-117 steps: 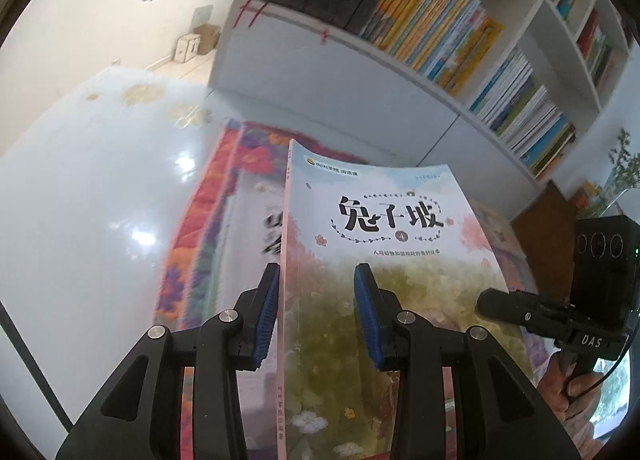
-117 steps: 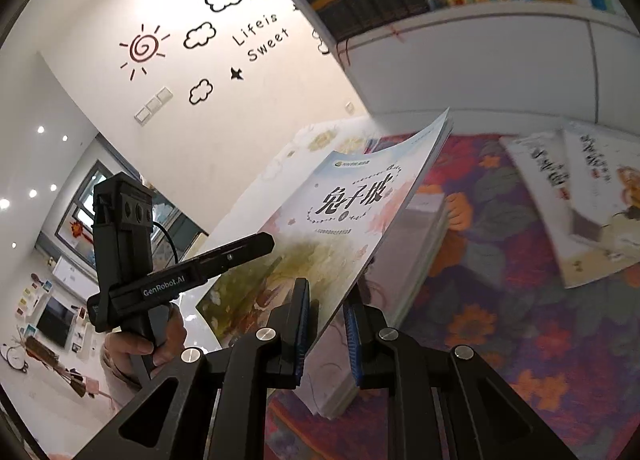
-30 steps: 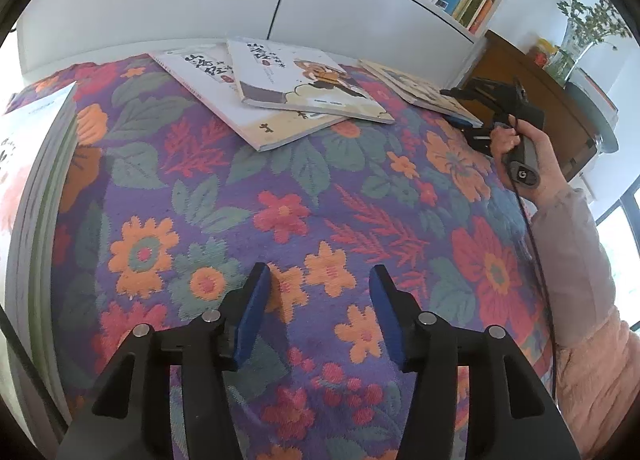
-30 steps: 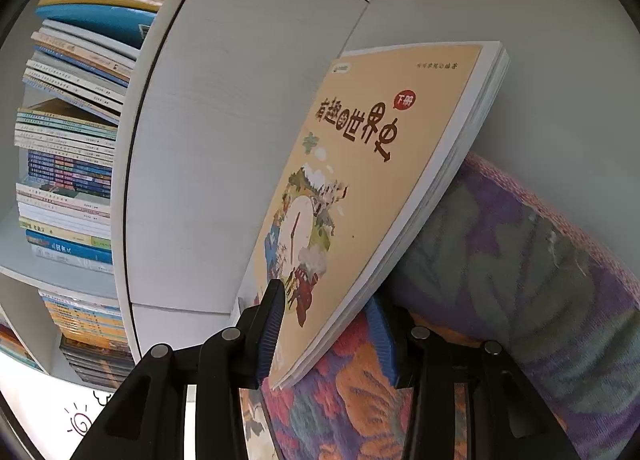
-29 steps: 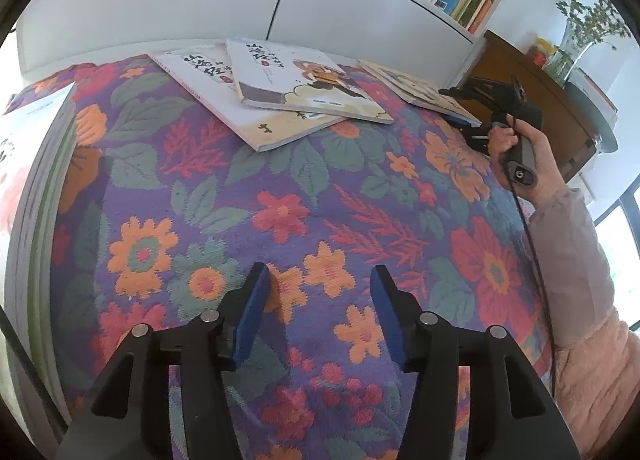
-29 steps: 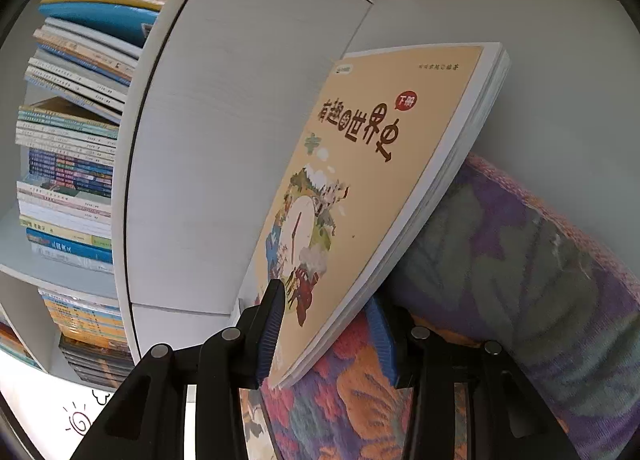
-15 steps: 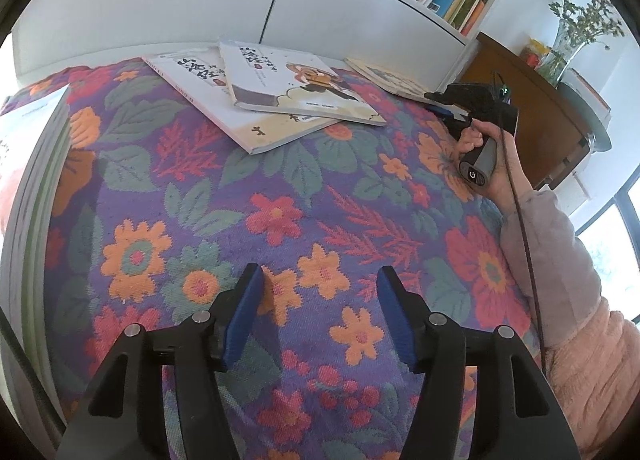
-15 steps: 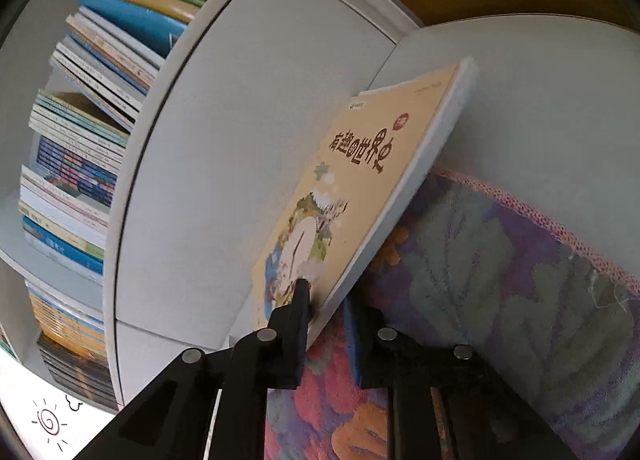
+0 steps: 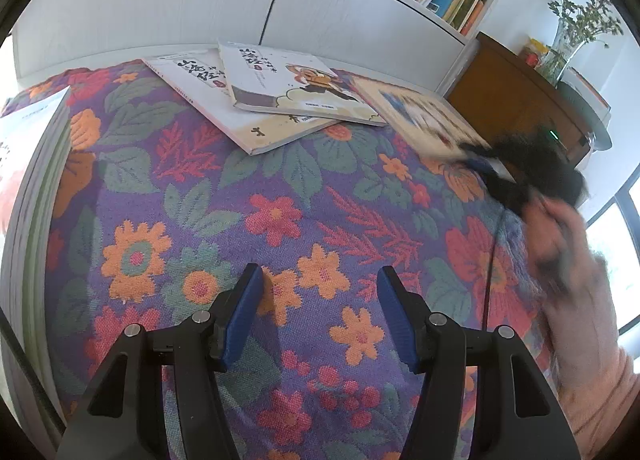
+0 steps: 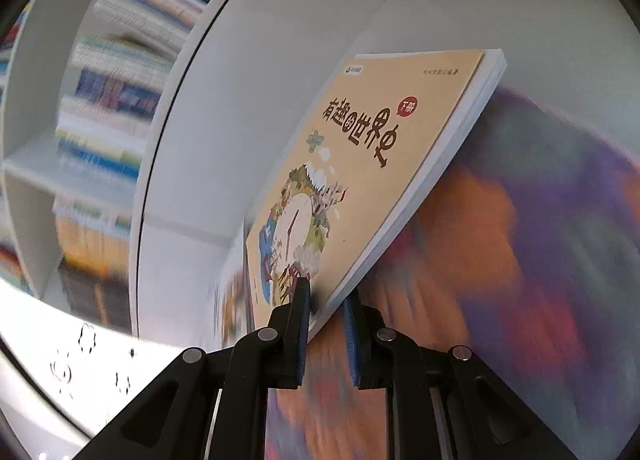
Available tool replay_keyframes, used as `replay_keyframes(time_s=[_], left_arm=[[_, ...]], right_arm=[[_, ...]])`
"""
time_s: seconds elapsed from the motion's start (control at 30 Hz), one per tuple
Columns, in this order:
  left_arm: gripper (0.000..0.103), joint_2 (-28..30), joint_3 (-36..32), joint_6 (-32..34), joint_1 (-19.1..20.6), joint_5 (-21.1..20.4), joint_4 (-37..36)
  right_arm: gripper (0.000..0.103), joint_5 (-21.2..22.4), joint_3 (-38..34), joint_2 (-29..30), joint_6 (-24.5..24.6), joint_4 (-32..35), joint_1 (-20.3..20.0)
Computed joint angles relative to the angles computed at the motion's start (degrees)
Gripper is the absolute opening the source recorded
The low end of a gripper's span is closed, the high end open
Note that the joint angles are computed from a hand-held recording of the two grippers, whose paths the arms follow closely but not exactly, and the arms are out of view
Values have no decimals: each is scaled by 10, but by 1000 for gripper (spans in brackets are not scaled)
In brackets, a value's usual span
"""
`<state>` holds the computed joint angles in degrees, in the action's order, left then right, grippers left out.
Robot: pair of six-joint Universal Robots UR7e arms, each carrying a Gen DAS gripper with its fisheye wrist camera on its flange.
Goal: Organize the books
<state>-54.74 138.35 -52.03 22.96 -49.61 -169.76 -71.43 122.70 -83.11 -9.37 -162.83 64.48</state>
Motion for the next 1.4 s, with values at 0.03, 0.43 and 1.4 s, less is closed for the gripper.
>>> replay_keyframes(time_s=[0.03, 0.43, 1.4], left_arm=[[57, 0, -1, -3, -1, 1, 6], [55, 5, -64, 12, -9, 24, 70], [61, 228, -327, 246, 82, -64, 63]], right_arm=[[15, 9, 20, -34, -20, 44, -16], [17, 25, 1, -144, -133, 290, -112], [30, -39, -27, -100, -230, 224, -55]])
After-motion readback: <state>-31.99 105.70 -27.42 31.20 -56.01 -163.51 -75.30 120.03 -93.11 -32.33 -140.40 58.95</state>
